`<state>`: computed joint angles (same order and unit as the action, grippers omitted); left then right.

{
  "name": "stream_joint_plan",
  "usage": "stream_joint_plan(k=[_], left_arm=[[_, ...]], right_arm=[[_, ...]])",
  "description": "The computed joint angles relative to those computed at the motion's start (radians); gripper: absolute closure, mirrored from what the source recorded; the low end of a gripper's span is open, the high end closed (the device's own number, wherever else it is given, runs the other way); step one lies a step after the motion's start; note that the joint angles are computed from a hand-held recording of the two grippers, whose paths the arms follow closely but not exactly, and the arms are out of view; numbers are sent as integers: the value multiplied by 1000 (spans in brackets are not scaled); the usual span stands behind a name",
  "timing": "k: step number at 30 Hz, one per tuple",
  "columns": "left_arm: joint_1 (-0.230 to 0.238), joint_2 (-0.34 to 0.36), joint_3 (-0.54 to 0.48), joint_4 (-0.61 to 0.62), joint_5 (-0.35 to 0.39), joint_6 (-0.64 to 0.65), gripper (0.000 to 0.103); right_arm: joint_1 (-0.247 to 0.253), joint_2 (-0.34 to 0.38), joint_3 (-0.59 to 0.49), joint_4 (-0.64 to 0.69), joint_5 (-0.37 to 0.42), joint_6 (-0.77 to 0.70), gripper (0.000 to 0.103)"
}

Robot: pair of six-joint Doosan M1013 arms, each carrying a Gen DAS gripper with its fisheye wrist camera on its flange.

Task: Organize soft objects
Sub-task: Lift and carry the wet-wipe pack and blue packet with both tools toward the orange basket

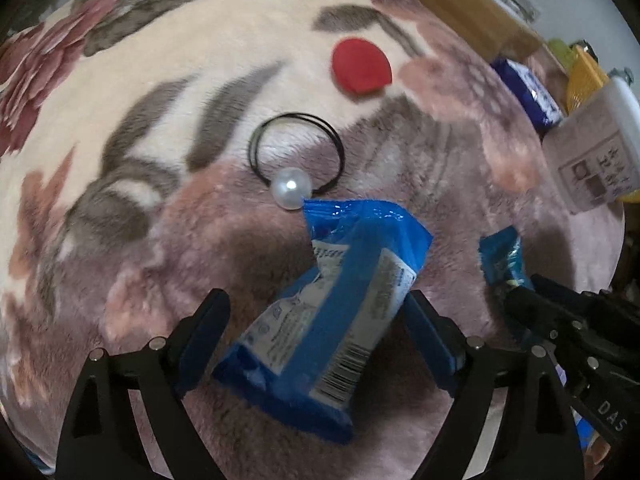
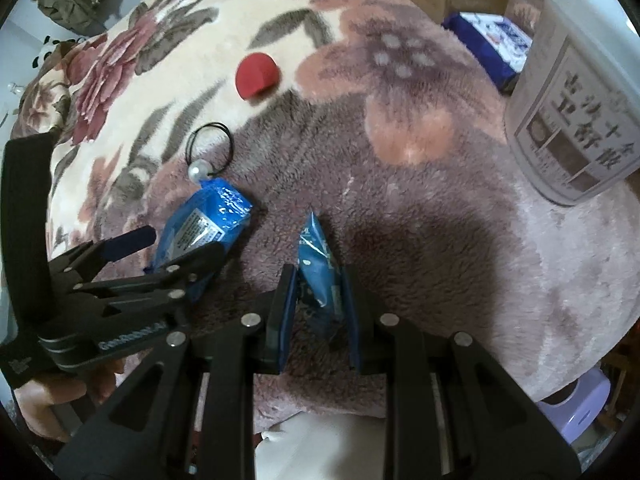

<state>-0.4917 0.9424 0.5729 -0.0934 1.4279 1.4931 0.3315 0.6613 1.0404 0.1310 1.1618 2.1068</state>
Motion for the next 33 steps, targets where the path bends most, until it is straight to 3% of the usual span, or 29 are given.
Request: stream_joint_plan(k=[3, 10, 33], left_arm=[[6, 14, -10, -29, 9, 3, 18], [10, 1, 18, -46, -26, 34, 53], [4, -120, 126, -38, -139, 4, 54]], right_arm=[[-2, 13, -12, 9, 17, -2, 79], [-1, 38, -43, 1, 62, -8, 80], [11, -41, -1, -69, -45, 21, 80]])
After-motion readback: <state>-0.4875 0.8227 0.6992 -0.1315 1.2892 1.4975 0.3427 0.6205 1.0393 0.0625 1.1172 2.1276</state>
